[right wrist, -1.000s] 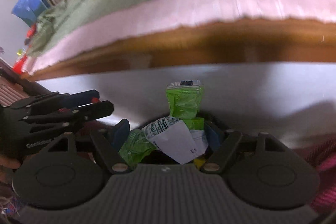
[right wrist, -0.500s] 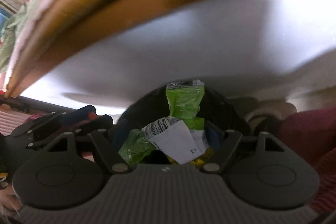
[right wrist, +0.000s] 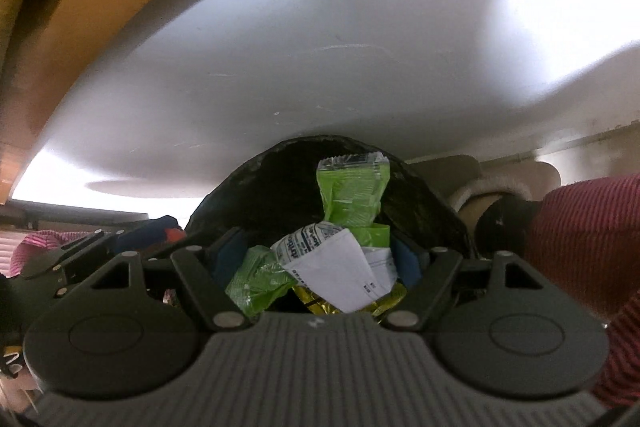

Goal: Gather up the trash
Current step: 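Open both tools to release the items into the black bag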

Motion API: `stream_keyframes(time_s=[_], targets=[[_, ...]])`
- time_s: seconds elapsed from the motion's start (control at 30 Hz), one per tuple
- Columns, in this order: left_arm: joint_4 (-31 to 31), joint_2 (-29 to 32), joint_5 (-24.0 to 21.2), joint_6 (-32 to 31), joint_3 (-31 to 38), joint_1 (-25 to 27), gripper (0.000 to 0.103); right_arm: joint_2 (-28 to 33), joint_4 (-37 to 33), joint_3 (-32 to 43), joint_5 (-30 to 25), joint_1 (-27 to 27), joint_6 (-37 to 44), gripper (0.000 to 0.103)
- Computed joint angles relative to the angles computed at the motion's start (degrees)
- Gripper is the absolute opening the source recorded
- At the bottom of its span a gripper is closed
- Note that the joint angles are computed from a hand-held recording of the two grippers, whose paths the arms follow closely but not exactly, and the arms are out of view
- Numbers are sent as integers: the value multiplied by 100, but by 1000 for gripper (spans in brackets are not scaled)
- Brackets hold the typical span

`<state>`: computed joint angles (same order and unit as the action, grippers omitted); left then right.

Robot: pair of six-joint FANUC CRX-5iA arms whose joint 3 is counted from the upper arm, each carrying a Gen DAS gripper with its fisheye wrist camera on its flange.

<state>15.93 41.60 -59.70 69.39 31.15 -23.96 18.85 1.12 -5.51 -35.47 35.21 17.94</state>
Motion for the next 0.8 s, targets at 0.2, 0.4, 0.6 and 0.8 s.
stream_keyframes(time_s=[0.2,0.4,0.6,0.8], targets=[[30,-19,-63,-104,-50,45,43,-8,-68,23,-30,-11,58,83],[-24,77,-208,-68,91,12,43,-2,-86,41,-44,-14,79,85],[-34,132,-323,-15,143,20,46,34,-100,64,-46,2,104,85],[-109,139,-419,48,199,6,61,56,-25,63,-44,18,50,86]])
